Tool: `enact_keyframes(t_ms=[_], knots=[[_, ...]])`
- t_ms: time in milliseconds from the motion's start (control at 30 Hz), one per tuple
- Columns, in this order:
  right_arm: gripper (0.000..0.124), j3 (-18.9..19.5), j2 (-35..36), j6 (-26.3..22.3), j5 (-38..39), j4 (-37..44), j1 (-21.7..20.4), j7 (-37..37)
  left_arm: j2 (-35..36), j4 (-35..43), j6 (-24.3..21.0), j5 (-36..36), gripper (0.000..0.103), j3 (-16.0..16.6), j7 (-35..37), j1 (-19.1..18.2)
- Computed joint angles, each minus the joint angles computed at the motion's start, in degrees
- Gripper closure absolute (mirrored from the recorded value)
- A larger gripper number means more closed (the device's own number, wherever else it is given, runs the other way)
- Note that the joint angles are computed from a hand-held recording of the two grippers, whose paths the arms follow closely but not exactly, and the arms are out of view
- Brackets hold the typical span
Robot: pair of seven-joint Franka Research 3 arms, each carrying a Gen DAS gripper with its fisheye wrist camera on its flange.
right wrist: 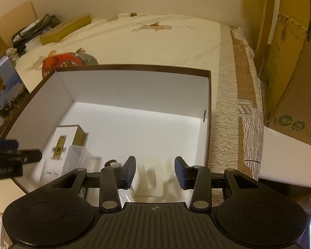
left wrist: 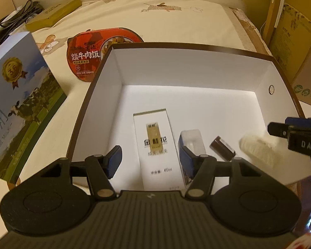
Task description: Organize rigid objects
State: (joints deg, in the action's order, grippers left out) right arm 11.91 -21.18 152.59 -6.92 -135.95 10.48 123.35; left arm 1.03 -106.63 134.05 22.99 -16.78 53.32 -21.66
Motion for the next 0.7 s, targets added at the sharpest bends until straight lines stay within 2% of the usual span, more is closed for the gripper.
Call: enact_keyframes(t_ms=[200, 467, 700], knots=[[0.061, -0.44, -4.16, 2.40, 2.85, -3.28, 1.18, -1.40, -4.87, -4.37, 1.03, -2.75, 0.045, -0.04, -0.25, 0.32], [0.058, 0.20, -11.33, 1.51, 7.98, -7.42, 2.56, -2.79, -12.16, -9.93, 1.20, -4.93, 0.045, -0.71, -2.80, 0.35], [0.058, 1.09, -16.79, -1.50, 10.63, -9.17, 3.56, -3.44, -18.29, -13.42, 0.56, -5.49, 0.044, -1.59, -5.80, 0.28]])
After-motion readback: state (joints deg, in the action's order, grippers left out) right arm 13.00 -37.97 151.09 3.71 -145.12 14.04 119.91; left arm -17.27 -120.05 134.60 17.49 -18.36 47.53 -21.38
